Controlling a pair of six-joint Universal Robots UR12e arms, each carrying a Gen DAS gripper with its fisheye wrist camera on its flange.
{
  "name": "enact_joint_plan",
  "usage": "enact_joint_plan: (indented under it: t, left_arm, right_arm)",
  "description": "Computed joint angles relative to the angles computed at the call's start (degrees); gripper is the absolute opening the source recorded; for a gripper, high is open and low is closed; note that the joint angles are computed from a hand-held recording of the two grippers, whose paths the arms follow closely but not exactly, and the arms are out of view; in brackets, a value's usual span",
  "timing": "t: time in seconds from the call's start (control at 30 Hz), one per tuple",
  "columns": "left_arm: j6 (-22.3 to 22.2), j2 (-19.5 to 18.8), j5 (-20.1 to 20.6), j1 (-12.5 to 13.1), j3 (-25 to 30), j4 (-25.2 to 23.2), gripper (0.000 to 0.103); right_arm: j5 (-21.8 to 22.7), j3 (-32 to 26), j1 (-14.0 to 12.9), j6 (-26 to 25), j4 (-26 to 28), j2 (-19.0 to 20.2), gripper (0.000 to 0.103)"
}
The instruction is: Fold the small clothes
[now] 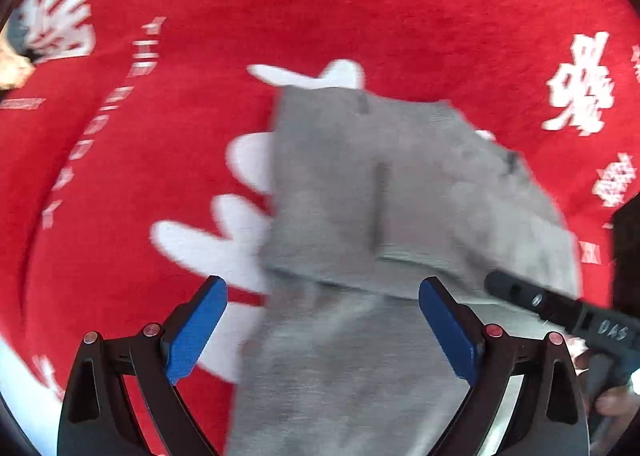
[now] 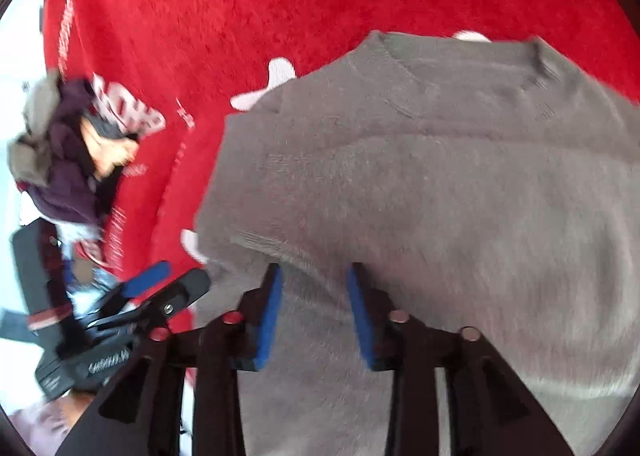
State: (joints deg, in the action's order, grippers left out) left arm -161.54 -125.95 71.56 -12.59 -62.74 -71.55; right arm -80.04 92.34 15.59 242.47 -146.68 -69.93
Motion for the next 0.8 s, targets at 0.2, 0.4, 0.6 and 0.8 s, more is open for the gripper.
enact_joint_plan:
  t: [0.2, 0.4, 0.6, 0.8]
  left_arm:
    - [4.69, -3.91, -5.60, -1.65, 6.56, -10.09, 0.097]
    - [3.89, -6.82, -4.86, -2.85, 10.65, -14.86, 0.085]
    - [4.51, -7.59, -5.49, -2.86, 12.27, -17.57, 0.015]
    - [6.72, -5.53, -4.13, -2.67, 9.32, -11.84, 0.015]
  right_arm:
    - [-1.20, 9.47, 0.07, 18.16, -12.56, -4.38, 0.039]
    - [-6.79, 16.56, 1.97, 37.25, -22.05, -7.05, 0.039]
    - [-16.58, 20.82, 3.18, 49.00, -27.51, -8.66, 0.019]
    - [-13.52, 18.62, 1.88, 39.98, -26.39, -8.46, 0.007]
